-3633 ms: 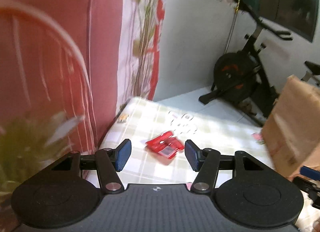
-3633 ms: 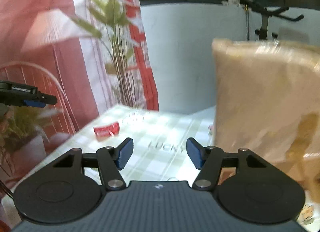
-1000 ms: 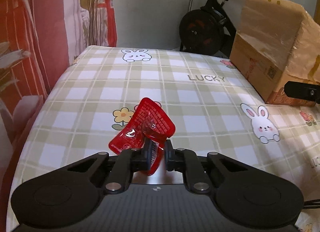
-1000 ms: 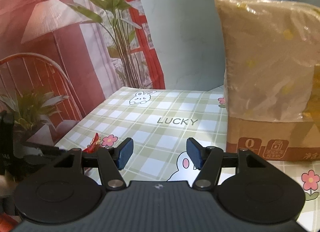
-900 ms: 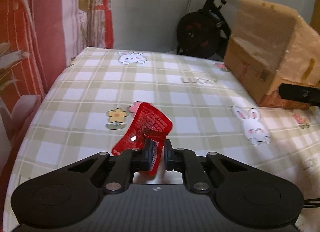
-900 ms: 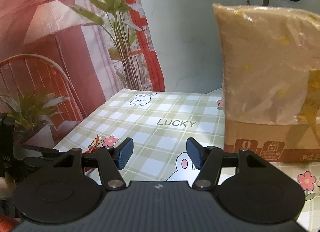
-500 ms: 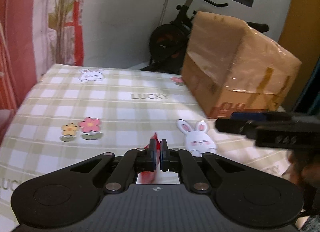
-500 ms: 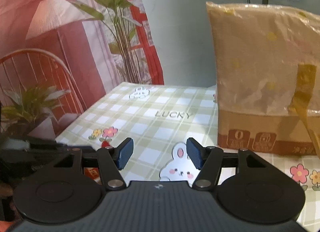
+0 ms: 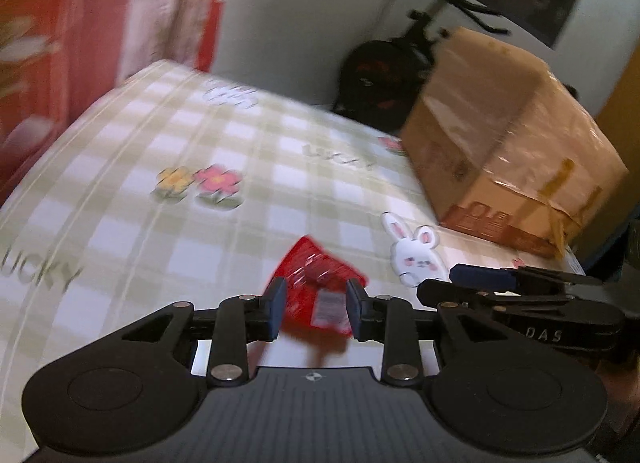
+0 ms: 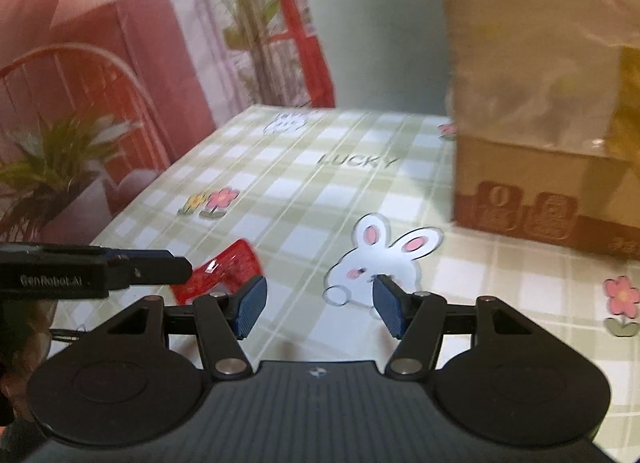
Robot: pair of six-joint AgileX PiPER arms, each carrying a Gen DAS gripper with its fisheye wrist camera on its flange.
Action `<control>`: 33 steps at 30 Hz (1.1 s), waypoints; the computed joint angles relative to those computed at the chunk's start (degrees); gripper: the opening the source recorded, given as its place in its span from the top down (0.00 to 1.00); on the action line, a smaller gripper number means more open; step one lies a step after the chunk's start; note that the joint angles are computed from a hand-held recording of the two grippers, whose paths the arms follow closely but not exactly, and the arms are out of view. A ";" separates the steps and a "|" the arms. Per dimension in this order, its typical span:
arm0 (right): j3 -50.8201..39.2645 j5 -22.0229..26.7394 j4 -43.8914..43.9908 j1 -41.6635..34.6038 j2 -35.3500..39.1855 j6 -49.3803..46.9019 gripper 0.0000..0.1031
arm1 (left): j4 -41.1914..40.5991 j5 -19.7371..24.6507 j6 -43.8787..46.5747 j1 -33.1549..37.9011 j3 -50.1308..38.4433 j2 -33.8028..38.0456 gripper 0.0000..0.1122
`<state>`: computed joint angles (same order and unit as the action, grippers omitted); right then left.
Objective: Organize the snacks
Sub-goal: 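Hold the red packet in the left tool while the right grasps the other red packet, then carry both red packets over the cardboard box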
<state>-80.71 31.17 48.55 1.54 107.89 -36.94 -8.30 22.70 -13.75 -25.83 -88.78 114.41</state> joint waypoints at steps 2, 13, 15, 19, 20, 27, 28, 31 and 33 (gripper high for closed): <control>-1.86 1.19 -0.69 0.98 1.48 -0.83 0.40 | 0.56 -1.44 -3.69 0.11 2.82 -1.26 0.70; -21.53 11.62 -4.39 4.77 14.45 -3.37 0.55 | -12.82 -5.66 -0.81 1.64 8.39 -2.32 0.70; -23.67 13.71 -6.20 4.84 15.76 -1.52 0.65 | -16.03 -6.24 0.92 1.52 7.75 -1.37 0.70; -20.56 13.82 -1.95 3.78 14.48 -4.37 0.67 | -13.94 -6.25 -1.16 0.77 5.50 0.63 0.70; -19.80 13.58 -1.29 3.67 14.10 -4.88 0.67 | -12.26 -6.13 -2.88 0.52 4.93 1.06 0.70; -15.71 12.55 1.81 2.24 12.07 -5.01 0.70 | -7.90 -6.72 -7.96 -0.29 3.87 2.11 0.70; -14.47 11.73 2.37 2.06 11.44 -4.72 0.70 | -7.77 -6.88 -8.26 -0.27 4.01 2.04 0.70; -10.59 9.58 5.43 1.53 9.61 -4.71 0.71 | -6.66 -6.74 -9.10 -0.84 2.70 2.99 0.70; -8.68 8.67 7.25 1.24 8.74 -5.11 0.71 | -4.84 -6.51 -10.55 -1.34 1.69 3.65 0.70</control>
<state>-89.39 39.83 55.80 2.78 116.63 -42.05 -13.14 16.20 -24.30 -27.16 -87.09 118.06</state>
